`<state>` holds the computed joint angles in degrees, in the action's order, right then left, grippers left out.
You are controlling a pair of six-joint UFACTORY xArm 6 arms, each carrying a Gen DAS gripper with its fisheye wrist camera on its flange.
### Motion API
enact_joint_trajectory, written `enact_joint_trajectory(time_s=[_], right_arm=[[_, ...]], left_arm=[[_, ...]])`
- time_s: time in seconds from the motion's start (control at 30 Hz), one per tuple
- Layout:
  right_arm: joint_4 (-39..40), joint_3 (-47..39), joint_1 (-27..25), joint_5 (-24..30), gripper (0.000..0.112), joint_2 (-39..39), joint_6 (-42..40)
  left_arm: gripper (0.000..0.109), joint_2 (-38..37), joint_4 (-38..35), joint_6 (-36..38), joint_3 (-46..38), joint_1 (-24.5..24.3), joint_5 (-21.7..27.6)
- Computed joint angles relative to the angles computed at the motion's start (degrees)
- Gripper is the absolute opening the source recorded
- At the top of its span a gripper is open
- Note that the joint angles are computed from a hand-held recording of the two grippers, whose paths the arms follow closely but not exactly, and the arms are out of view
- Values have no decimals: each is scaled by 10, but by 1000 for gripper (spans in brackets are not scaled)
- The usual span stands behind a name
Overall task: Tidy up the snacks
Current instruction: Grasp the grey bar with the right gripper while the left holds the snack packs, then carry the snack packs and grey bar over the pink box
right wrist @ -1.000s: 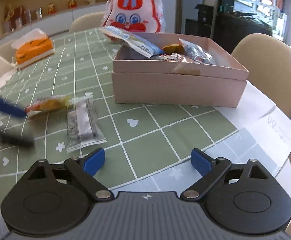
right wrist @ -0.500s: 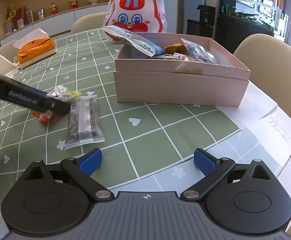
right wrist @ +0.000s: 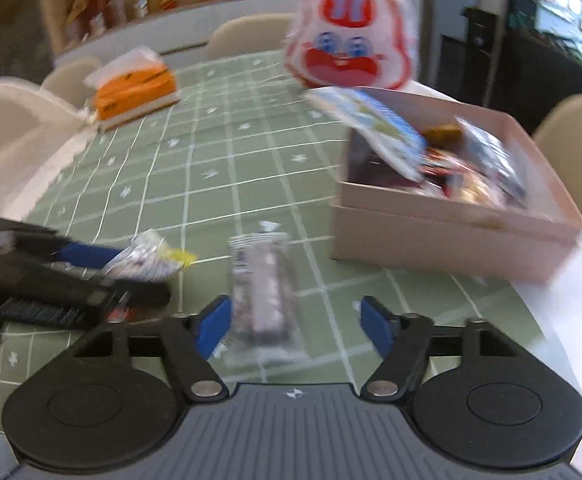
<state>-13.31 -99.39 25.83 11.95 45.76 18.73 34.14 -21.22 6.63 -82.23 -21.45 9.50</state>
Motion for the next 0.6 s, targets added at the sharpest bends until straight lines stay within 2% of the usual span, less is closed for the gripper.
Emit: enact_joint_trajectory(time_s=[0.07, 0.2, 0.27, 0.3, 0.43, 0.6], right_arm=[[-16, -51, 6, 35, 61, 30, 3], [-12, -115, 13, 79, 59, 67, -6], [-6, -125, 13, 88, 54, 72, -7], [7, -127, 14, 92, 43, 72, -18], [21, -94, 17, 98, 35, 44, -36], [-33, 18, 10, 62, 35, -39, 8]], left_arm=[[65, -30, -47, 30, 44, -9, -19], [65, -74, -80, 39, 109, -19, -44], [65, -87, -85, 33, 129, -21, -52], [65, -93, -96, 36, 139, -22, -57], [65, -100, -165, 80, 147, -27, -65], [65, -98, -243, 160, 129, -42, -56]])
